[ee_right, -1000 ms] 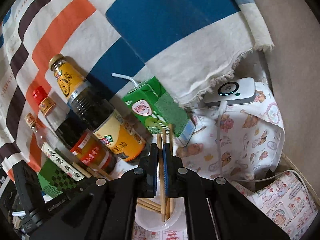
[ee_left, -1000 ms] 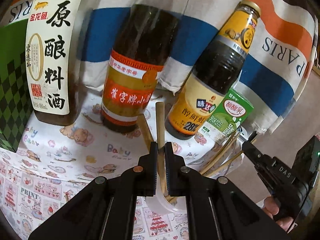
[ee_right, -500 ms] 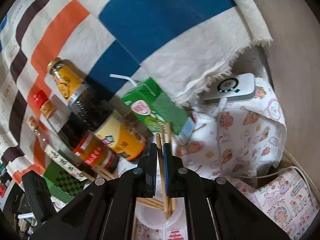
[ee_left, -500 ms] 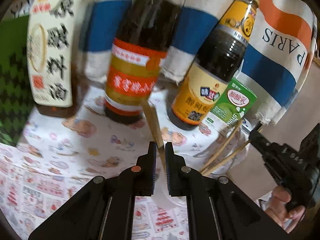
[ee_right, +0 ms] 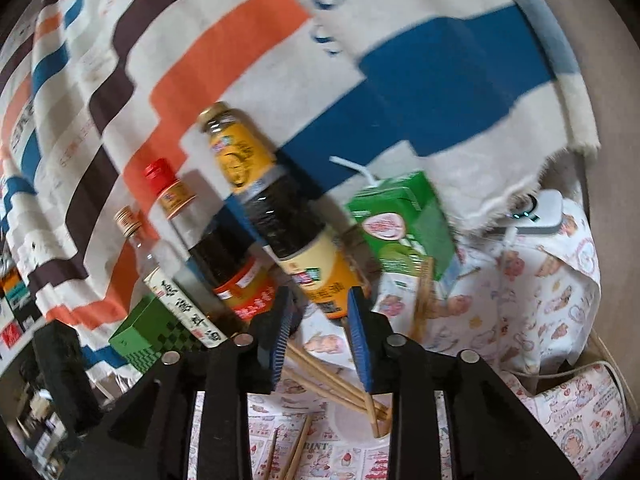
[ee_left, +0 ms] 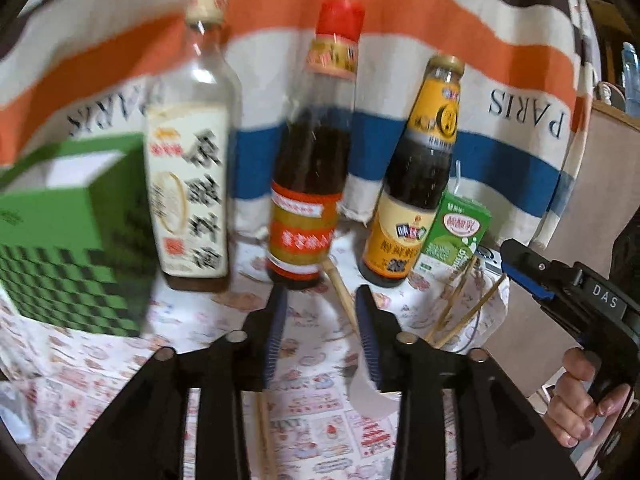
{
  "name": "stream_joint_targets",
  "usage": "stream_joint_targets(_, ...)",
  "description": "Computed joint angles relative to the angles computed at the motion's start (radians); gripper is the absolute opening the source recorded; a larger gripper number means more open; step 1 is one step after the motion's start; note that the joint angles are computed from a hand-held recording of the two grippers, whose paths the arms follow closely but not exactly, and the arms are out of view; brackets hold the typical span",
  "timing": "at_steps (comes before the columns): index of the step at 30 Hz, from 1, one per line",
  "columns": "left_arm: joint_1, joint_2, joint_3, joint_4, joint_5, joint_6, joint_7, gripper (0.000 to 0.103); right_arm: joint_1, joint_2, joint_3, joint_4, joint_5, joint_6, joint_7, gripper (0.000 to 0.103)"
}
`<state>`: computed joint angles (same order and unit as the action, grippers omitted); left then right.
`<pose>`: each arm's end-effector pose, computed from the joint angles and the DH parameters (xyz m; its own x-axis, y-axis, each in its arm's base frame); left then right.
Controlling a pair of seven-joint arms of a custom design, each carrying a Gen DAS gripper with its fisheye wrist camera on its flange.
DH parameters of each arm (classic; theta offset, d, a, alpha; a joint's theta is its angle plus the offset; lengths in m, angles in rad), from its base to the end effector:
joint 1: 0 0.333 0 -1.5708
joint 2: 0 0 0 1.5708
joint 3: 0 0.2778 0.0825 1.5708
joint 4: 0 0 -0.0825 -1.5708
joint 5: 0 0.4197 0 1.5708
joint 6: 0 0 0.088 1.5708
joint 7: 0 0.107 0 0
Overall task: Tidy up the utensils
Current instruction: 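Raise both open tools away from the cup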
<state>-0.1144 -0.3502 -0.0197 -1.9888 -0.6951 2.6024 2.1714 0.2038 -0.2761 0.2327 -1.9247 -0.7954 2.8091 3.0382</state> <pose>0.5409 -0.0614 0.6826 -0.4017 -0.9001 0.1689 -0.4815 0.0508 -0.8749 0.4887 0.2856 0.6891 -0.0169 -0.8618 -0.5069 -0.3300 0.4834 -0.8108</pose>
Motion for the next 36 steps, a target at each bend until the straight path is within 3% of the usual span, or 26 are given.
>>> stream_joint_targets(2, 0.006, -0.025, -0.007, -0.028, 0.015, 0.054, 0.008, 0.048, -0.005, 0.005, 0.015, 0.014, -0.027, -0.031, 0.014, 0.050)
stream_joint_targets(7, 0.004, -0.043, 0.005, -0.051, 0.040, 0.092, 0.016, 0.053, -0.001, -0.004, 0.017, 0.018, -0.057, -0.111, 0.048, 0.054)
stream_joint_targets(11, 0.006, -0.066, 0.021, -0.075, 0.055, 0.072, 0.034, 0.058, 0.002, -0.019, 0.001, -0.001, -0.045, -0.087, 0.063, 0.055)
stream_joint_targets(16, 0.005, -0.094, 0.025, -0.118, 0.058, 0.118, 0.035, 0.066, -0.009, -0.042, 0.019, -0.002, -0.097, -0.117, 0.079, 0.059)
stream_joint_targets(20, -0.004, -0.122, 0.042, -0.155, 0.039, 0.182, 0.055, 0.075, 0.018, -0.031, -0.012, -0.003, -0.025, -0.025, -0.005, 0.059)
stream_joint_targets(23, 0.000, -0.139, 0.039, -0.186, 0.058, 0.256, 0.050, 0.080, 0.034, -0.004, -0.009, 0.023, 0.019, -0.010, -0.079, 0.059)
stream_joint_targets(29, -0.032, -0.190, 0.078, -0.245, 0.054, 0.308, 0.087, 0.096, 0.081, 0.071, 0.008, 0.110, 0.044, -0.063, -0.198, 0.060)
stream_joint_targets(33, -0.031, -0.226, 0.092, -0.293, 0.069, 0.345, 0.089, 0.100, 0.115, 0.108, 0.021, 0.166, 0.006, -0.150, -0.217, 0.060)
stream_joint_targets(36, -0.060, -0.253, 0.136, -0.317, 0.072, 0.346, 0.143, 0.102, 0.147, 0.097, 0.011, 0.161, 0.017, -0.185, -0.263, 0.060)
